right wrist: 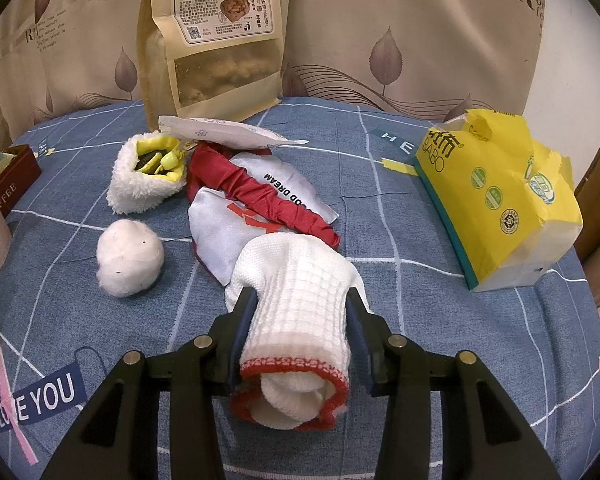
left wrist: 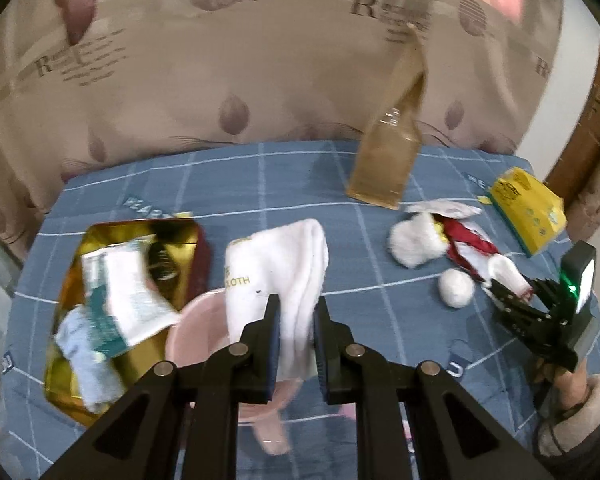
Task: Organize soft objects
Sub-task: 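Carry the white sock with the left gripper over the gold tin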
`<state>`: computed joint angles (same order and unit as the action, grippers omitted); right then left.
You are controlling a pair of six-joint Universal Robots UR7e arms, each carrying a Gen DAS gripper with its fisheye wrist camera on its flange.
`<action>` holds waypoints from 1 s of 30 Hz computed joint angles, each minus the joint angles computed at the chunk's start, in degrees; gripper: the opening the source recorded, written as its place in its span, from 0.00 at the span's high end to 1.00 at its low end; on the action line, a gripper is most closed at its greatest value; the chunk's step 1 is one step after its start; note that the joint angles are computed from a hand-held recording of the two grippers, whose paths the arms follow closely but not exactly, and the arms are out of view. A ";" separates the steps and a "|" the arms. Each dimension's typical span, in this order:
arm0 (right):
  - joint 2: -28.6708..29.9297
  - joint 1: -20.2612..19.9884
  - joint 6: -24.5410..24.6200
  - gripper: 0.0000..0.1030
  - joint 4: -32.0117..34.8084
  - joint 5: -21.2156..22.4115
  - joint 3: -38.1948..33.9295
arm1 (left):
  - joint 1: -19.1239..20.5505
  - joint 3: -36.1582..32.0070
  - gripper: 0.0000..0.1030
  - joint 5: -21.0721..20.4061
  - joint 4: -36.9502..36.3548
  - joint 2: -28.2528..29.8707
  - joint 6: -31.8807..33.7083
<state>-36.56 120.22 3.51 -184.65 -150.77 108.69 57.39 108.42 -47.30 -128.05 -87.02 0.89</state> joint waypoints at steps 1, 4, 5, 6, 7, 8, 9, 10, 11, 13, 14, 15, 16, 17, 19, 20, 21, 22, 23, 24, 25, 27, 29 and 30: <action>-0.05 -0.05 -0.08 0.60 -0.10 0.02 0.06 | 0.28 -0.17 0.86 0.65 -0.01 -0.25 -0.05; -0.05 -0.04 -0.07 0.60 -0.11 0.02 0.06 | 1.09 -0.79 0.85 2.29 -0.05 -0.70 0.33; -0.06 -0.05 -0.08 0.60 -0.13 0.02 0.08 | 1.31 -0.90 0.85 2.76 -0.14 -0.83 0.50; -0.01 -0.01 0.00 0.60 -0.06 0.00 0.03 | 1.78 -1.23 0.85 3.43 -0.15 -0.91 0.83; -0.03 -0.03 -0.04 0.60 -0.09 0.00 0.05 | 2.14 -1.48 0.86 4.03 -0.24 -0.95 1.09; -0.01 -0.01 -0.02 0.60 -0.08 -0.01 0.04 | 2.45 -1.63 0.86 4.70 -0.40 -1.00 1.25; -0.05 -0.04 -0.05 0.60 -0.13 0.02 0.07 | 3.08 -2.01 0.86 5.53 -0.48 -1.01 1.36; -0.05 -0.04 -0.05 0.60 -0.13 0.02 0.07 | 3.50 -2.20 0.85 5.95 -0.50 -1.03 1.35; -0.02 -0.01 -0.01 0.60 -0.10 0.02 0.04 | 3.92 -2.48 0.85 6.50 -0.49 -0.98 1.24; -0.06 -0.04 -0.07 0.60 -0.14 0.01 0.08 | 5.05 -3.28 0.86 7.73 -0.31 -0.92 1.18; -0.04 -0.01 -0.03 0.60 -0.10 -0.01 0.06 | 5.43 -3.53 0.86 8.20 -0.47 -0.83 1.33; -0.08 -0.04 -0.07 0.60 -0.13 0.00 0.09 | 5.98 -3.81 0.86 8.82 -0.69 -0.80 1.46; -0.06 -0.02 -0.05 0.60 -0.10 -0.02 0.07 | 6.67 -4.31 0.85 9.20 -0.72 -0.70 1.52; -0.11 -0.05 -0.09 0.60 -0.15 0.01 0.11 | 6.87 -4.37 0.85 9.57 -0.73 -0.78 1.36; -0.11 -0.05 -0.09 0.60 -0.15 0.01 0.11 | 7.76 -5.07 0.86 10.49 -1.09 -0.49 1.47; -0.12 -0.05 -0.12 0.60 -0.14 -0.01 0.11 | 8.30 -5.46 0.85 10.81 -1.57 -0.29 2.07; -0.12 -0.05 -0.12 0.60 -0.14 -0.01 0.11 | 8.64 -5.64 0.85 11.35 -2.01 -0.07 2.18; -0.14 -0.05 -0.09 0.60 -0.14 0.02 0.13 | 8.93 -5.90 0.86 11.69 -2.13 0.10 2.11; -0.14 -0.04 -0.06 0.60 -0.14 0.03 0.13 | 9.38 -6.40 0.86 11.73 -2.32 0.42 2.49; -0.15 -0.05 -0.09 0.60 -0.15 0.03 0.12 | 9.75 -6.72 0.85 12.10 -3.01 0.69 2.86; -0.12 -0.03 -0.07 0.60 -0.12 0.00 0.09 | 10.04 -7.05 0.86 12.33 -3.59 0.87 3.22; -0.13 -0.04 -0.10 0.60 -0.13 -0.01 0.10 | 10.69 -7.96 0.86 12.85 -4.72 1.61 4.01; -0.11 -0.01 -0.01 0.60 -0.09 0.02 0.07 | 11.16 -8.83 0.85 13.22 -4.69 2.15 3.68; -0.10 0.00 0.01 0.60 -0.06 0.02 0.05 | 11.53 -9.30 0.85 13.09 -5.30 2.54 4.31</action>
